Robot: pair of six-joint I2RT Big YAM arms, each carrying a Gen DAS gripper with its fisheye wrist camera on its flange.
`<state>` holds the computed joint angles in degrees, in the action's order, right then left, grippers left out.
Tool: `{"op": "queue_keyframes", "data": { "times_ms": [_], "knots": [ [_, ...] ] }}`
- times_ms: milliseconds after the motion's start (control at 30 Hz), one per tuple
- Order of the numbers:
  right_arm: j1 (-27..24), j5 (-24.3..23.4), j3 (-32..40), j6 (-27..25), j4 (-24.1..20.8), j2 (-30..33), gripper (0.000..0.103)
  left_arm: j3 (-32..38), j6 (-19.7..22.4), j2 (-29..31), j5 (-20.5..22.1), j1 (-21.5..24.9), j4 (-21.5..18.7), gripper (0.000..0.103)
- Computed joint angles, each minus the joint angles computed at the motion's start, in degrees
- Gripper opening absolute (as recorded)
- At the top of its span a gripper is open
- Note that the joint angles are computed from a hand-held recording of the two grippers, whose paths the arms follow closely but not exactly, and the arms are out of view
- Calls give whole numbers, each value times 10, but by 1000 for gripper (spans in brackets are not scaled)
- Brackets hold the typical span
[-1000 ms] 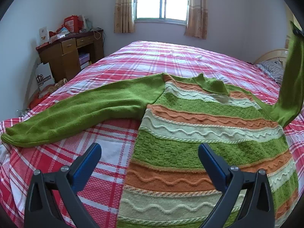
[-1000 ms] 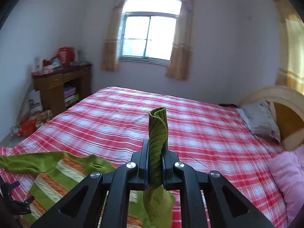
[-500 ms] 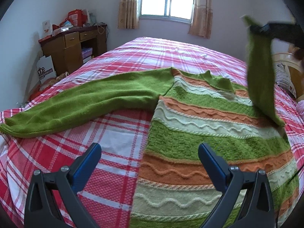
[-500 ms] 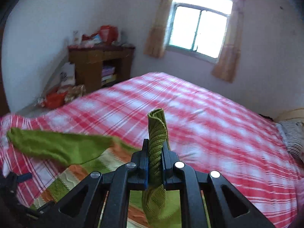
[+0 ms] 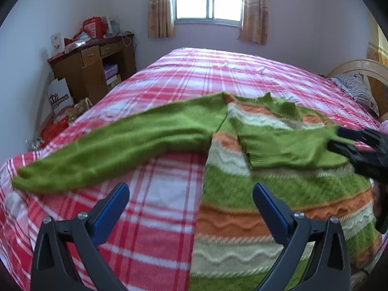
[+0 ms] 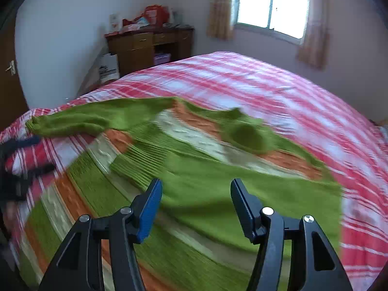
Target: Fold small clothes
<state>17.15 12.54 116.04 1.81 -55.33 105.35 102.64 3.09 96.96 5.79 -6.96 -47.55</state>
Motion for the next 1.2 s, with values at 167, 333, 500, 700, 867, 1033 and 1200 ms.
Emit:
{"op": "queue_keyframes", "data": {
  "times_ms": [167,333,500,700,867,1033,1200],
  "knots": [
    [-44,37,-107,54,22,-83,60,81,18,47,22,-25,-51,103],
    [-77,43,-177,112,28,-125,60,216,21,143,73,-50,-161,85],
    [-78,29,-247,114,72,-164,60,334,5,233,57,-71,-255,69],
    [-73,26,-297,112,102,-189,60,230,6,172,50,-77,-143,6],
    [-76,26,-308,121,112,-197,64,164,14,122,53,-68,-73,6],
    [-73,34,-276,107,101,-185,64,180,14,143,50,-63,-79,6],
    [-81,-37,-173,54,94,-121,64,186,-5,155,30,-67,-98,20]
  ]
}}
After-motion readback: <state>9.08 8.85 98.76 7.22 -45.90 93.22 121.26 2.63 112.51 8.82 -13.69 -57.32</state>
